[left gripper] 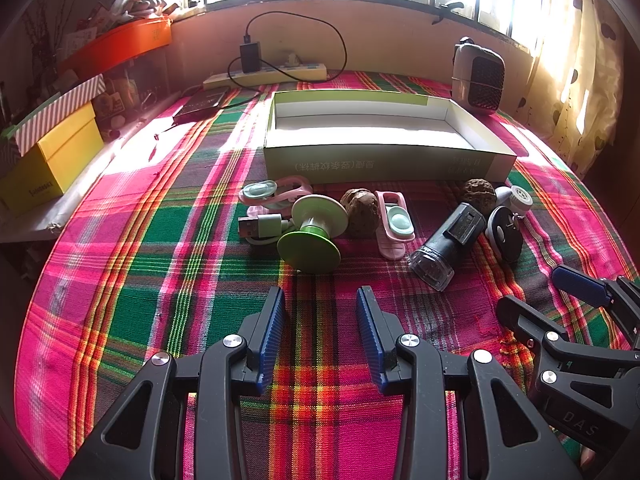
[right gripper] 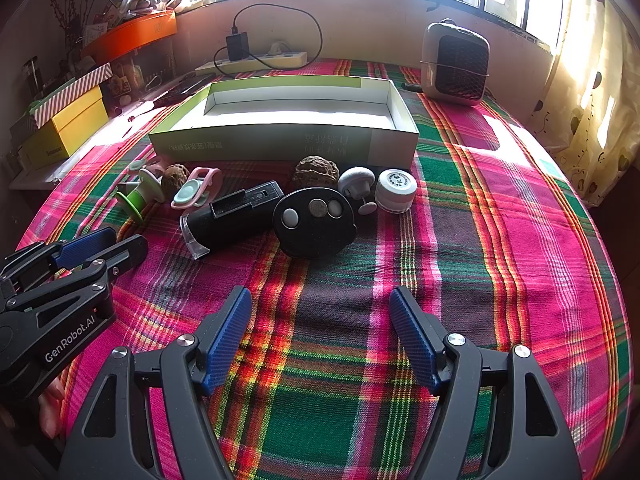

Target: Organize objects

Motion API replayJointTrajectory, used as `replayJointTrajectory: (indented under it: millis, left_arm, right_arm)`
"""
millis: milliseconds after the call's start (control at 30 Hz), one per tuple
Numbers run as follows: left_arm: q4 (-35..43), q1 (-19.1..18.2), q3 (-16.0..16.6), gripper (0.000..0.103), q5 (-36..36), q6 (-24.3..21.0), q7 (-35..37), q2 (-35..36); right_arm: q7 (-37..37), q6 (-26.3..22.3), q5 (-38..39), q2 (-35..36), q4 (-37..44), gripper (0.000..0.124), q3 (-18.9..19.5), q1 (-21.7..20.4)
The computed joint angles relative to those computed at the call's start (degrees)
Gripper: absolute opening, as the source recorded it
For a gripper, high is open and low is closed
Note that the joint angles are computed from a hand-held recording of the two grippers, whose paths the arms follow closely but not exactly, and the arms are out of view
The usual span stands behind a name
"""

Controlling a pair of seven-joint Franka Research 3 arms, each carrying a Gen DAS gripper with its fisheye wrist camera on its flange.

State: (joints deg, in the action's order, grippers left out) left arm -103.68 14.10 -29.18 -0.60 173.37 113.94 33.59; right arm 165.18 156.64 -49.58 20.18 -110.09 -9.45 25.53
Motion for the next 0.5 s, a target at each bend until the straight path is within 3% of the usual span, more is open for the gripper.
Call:
replayJointTrajectory:
  millis: [200, 400, 500]
  left_arm:
    - [2.33, 5.09, -5.76, 0.035, -1.48, -3.60, 7.73, 2.46]
    - [4.77, 7.76, -8.70, 0.035, -6.25, -8.00, 15.79, 4.10]
    - [6.37, 8.95, -9.92, 0.035, -9.62, -10.79, 18.64, 5.01]
  right_arm:
    - [-1.03, 1.10, 0.27, 0.00, -0.31, 0.072, 0.07, -0.37]
    - [-0.96, 1.85, 2.13, 0.01, -0.55, 0.072, -0.37, -1.10]
    - [-5.77, 0.30, 4.92, 0.60, 0.66, 0.072, 0.51, -1.83]
